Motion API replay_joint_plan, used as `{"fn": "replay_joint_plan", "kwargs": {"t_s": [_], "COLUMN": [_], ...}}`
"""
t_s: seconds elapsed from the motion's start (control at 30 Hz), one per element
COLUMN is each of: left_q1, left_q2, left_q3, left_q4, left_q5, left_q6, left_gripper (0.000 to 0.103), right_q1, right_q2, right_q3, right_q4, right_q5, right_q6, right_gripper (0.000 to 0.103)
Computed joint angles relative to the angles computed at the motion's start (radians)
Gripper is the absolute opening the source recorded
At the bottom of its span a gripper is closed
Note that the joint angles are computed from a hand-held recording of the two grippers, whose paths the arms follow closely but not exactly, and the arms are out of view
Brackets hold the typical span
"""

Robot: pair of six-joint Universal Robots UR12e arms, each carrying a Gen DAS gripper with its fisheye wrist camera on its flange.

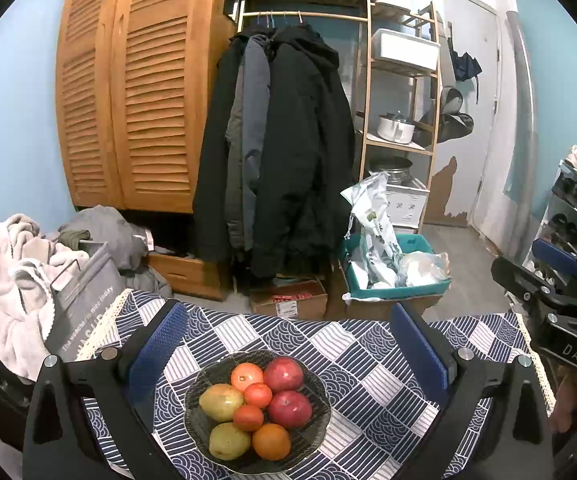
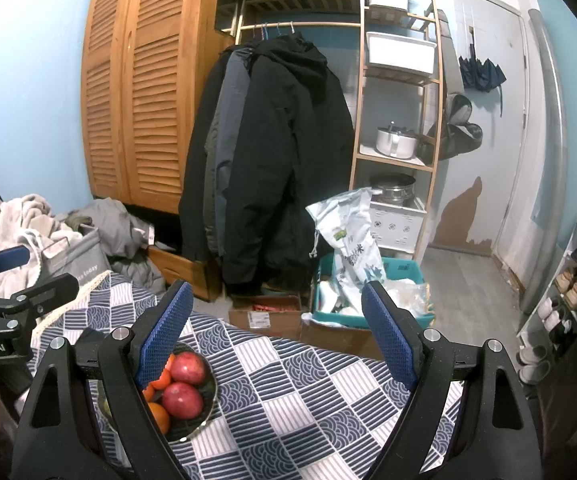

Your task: Organize fruits

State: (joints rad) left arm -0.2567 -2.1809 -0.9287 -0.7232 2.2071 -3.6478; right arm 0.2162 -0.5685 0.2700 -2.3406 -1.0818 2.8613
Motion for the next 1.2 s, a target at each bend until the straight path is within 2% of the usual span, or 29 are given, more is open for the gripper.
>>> {"fn": "replay_joint_plan", "kwargs": {"t_s": [0.47,0.7,1.0,1.2], "left_q1": [0.004,0.002,-0.009,-0.01], "left_q2": [0.014,0.014,-0.006,-0.01], "left_q3": [-0.015,-0.009,0.021,0.027], "left_q4": [-0.015,-0.039,-0.05,-0.048], "left_q5": [0.001,0.009,0.054,0.044], "left_q6": [-0.023,-0.064,-0.012,0.004], "left_gripper": [0.102,0.102,0.102,0.102], "right_q1": [-0.001,-0.002,-0.003,-0.003], "right_q2": [-0.001,-0.004,-0.006,-0.004], "right_q3": [0.006,0.011,0.013,0.01], "right_q4": [-0.004,-0.006,-0.006,-0.002], "right_q5": [0.001,0.003,0.004,0.004], "right_q6": [-0.001,-0.004,-0.008,-0.008], "right_gripper": [0.085,0.085,0.085,0.085]}}
